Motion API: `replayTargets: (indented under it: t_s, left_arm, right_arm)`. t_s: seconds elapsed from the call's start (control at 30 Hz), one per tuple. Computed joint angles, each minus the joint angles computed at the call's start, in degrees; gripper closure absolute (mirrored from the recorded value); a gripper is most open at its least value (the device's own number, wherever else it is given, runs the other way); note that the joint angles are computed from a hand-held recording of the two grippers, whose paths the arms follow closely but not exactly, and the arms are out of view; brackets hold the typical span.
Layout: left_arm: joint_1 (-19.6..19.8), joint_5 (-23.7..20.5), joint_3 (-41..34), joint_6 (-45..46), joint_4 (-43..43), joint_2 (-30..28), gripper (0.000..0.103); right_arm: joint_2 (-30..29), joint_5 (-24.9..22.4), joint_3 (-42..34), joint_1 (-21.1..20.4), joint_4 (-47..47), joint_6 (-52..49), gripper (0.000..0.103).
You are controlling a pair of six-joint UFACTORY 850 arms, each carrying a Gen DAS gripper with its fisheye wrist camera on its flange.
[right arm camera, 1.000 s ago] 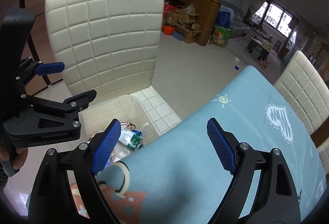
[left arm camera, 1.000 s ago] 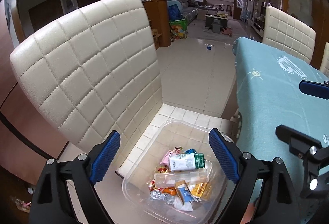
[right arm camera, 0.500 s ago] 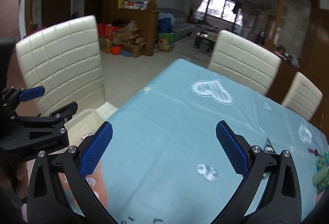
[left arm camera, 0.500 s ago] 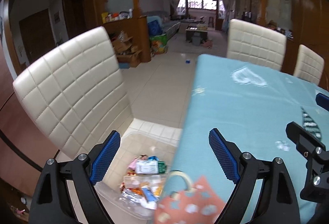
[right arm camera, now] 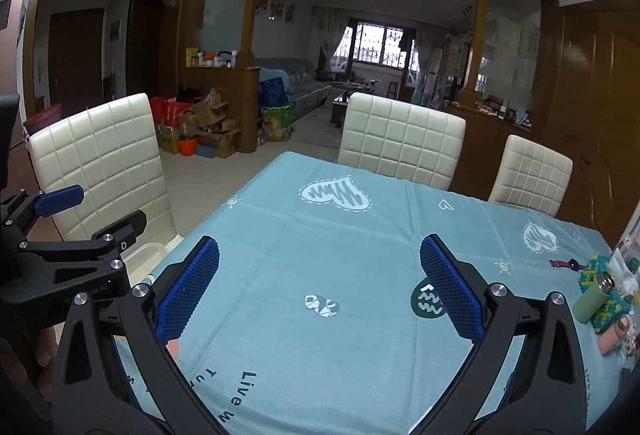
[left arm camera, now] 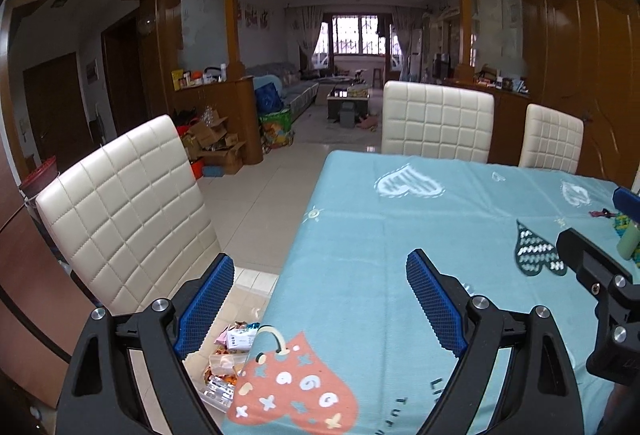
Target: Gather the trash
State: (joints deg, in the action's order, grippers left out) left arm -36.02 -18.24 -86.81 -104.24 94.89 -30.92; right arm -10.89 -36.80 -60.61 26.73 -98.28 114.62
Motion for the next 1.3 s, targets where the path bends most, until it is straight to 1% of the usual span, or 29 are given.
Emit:
replayTargets:
  t_s: [0.23, 0.5, 0.7, 0.8, 0.9, 1.07, 1.13, 1.3]
  left_arm:
    - [-0.8, -0.3, 1.2, -2.6, 2.7, 1.2, 0.017]
    - [-0.9, -0.3, 1.1, -0.8, 0.7, 1.2, 0.017]
    - [-0.7, -0.7, 2.0, -3.8, 3.8, 1.8, 0.017]
    - [-0.6, 0.0, 2.4, -5.6, 5.9, 2.0, 0.017]
    - [-0.1, 2.0, 2.1, -4.5, 4.4, 1.9, 0.017]
    - [-0.1, 2.0, 2.2, -4.4, 4.5, 1.8, 0.017]
    - [-0.1, 1.9, 2.4, -5.4, 5.7, 1.9, 0.017]
    - [0.3, 3.6, 2.7, -9.9, 10.4, 1.8, 0.017]
  right_arm:
    - [1.9, 0.2, 2.0, -0.5, -0.9, 1.8, 0.004]
    - [2.3, 0.2, 2.2, -0.6, -1.4, 2.5, 0.004]
    - [2.1, 0.2, 2.1, -0.3, -0.9, 2.0, 0.004]
    - [1.9, 0.4, 1.8, -0.3, -0.7, 1.6, 0.004]
    - [1.8, 0.4, 1.7, -0.1, -0.6, 1.5, 0.004]
    - [1.8, 0.8, 1.6, -0.1, 0.0, 1.1, 0.004]
    - [1.8, 0.9, 1.6, -0.1, 0.0, 1.0, 0.004]
    - [1.6, 1.4, 1.5, -0.1, 0.4, 0.3, 0.004]
